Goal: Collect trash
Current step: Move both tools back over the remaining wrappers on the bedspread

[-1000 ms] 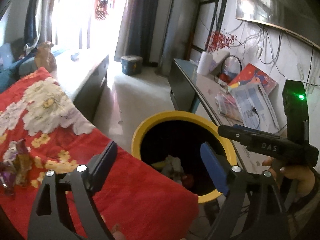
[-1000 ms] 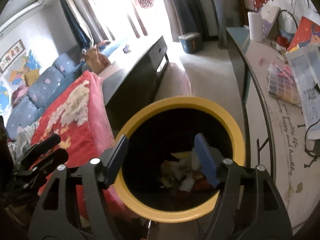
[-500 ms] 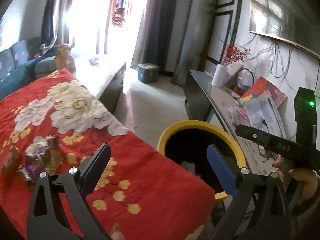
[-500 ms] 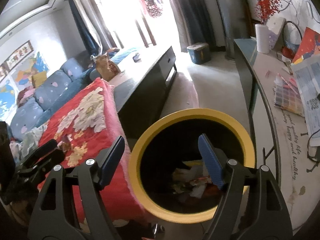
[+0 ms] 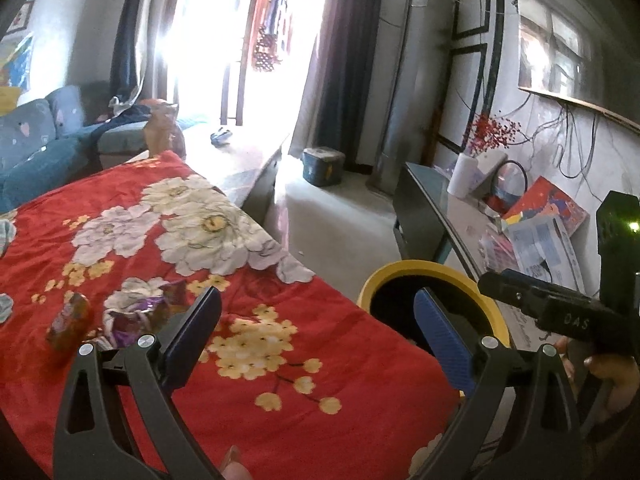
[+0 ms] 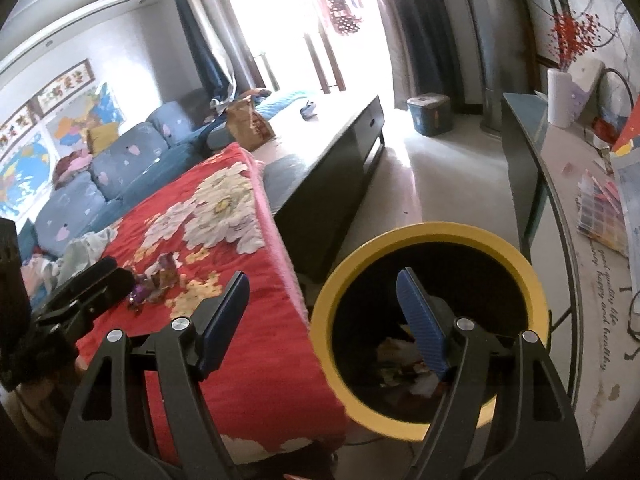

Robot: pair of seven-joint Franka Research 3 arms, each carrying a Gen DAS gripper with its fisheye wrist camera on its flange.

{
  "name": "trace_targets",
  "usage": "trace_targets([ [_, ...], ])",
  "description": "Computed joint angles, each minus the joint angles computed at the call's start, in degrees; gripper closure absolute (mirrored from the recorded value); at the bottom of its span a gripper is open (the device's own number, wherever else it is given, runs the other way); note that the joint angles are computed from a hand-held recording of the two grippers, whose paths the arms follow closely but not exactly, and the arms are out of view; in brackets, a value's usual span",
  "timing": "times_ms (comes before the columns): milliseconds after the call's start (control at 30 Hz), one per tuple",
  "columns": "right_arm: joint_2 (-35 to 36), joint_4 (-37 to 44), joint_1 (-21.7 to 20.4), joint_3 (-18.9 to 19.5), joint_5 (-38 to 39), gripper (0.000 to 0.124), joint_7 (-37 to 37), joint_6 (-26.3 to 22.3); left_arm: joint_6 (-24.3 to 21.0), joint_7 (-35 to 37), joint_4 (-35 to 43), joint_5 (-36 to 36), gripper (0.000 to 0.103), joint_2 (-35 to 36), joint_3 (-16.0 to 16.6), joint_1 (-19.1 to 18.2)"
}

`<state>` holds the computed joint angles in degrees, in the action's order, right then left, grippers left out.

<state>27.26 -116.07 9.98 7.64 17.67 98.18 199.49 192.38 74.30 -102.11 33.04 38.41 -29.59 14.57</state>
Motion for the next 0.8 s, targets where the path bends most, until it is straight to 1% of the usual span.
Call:
trace_targets([
  [300, -0.03, 0.94, 2.27, -0.45, -0.05, 0.054, -1.68, -0.30, 3.02, -3.64, -1.87, -0.09, 0.009, -2.37, 4.46, -1.20],
  [367, 0.07, 1.32, 3.29, -0.87, 0.40, 0.053, -2.26, -0.57, 3.55, -4.73, -2.23, 0.18, 0.009, -2.90, 5.59, -1.64],
  [533, 0.58, 2.74, 5.55, -2.01, 1.50, 0.053, -4.05, -1.44, 5.09, -7.35, -3.11, 0.37, 0.009, -4.24, 9.11, -3.26],
  [800, 1.84, 5.45, 5.94, -1.03, 1.09, 0.053, -6.03, -3.05, 6.07, -10.28, -3.79, 0.81, 0.009, -5.24, 12.85, -4.55],
])
